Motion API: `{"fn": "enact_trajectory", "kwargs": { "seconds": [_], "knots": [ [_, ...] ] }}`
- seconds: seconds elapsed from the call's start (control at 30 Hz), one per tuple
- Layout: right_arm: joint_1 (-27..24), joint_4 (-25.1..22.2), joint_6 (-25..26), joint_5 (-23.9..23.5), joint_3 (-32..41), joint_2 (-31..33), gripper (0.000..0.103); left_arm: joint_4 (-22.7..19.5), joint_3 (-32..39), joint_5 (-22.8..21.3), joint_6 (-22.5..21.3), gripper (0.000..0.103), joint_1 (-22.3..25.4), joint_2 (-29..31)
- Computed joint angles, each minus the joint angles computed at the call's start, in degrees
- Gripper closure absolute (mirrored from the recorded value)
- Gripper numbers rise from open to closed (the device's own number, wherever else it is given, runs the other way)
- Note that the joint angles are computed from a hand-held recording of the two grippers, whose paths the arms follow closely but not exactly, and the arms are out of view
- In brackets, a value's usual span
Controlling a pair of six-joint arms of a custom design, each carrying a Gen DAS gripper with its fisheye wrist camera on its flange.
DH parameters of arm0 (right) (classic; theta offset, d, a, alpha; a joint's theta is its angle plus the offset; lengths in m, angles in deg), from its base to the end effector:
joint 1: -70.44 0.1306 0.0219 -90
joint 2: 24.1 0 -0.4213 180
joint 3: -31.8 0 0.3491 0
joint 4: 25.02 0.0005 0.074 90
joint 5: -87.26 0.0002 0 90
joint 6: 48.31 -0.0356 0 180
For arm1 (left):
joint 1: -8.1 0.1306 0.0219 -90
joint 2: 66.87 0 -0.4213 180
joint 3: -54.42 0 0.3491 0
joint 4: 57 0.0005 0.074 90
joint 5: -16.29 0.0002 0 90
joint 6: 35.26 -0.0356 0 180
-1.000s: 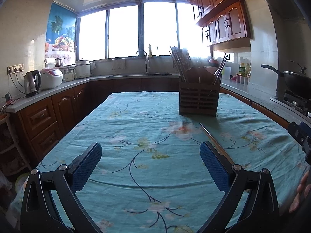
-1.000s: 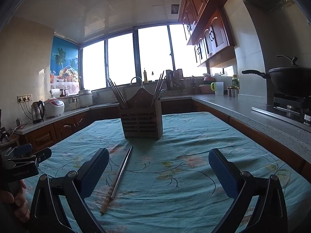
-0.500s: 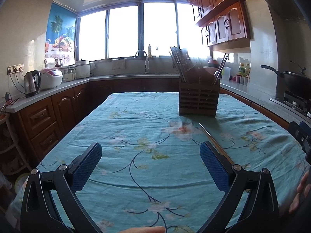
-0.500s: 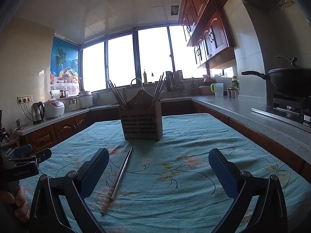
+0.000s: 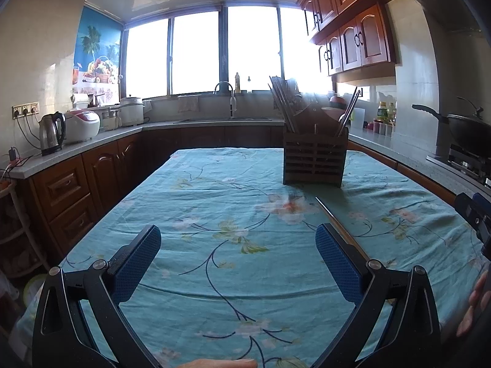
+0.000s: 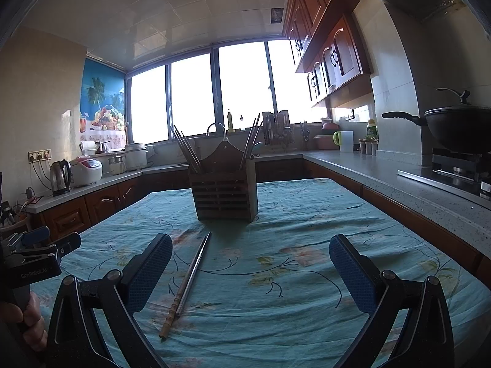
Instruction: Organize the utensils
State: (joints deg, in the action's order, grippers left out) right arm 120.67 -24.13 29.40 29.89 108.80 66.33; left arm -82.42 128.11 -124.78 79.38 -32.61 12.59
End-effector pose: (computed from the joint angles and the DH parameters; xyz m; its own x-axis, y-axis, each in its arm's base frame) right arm 0.3133 0.3456 0.4480 -0.2018 0.0377 -0.9787 -0.2739 0.9572 0.0934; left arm 0.3016 -0.2236 0.4596 -0.3174 -0.0725 -0.9455 -0.2496 0.9683 0.0095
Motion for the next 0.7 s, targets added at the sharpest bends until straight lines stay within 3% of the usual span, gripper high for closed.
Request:
{"fn": "enact_trajectory", "kwargs": {
  "seconds": [0.7],
  "knots": [
    [0.0, -0.4, -0.3, -0.1, 0.6, 0.3, 0.0, 0.1, 0.0, 0.4, -0.5, 0.0, 0.3, 0.0]
  ]
}}
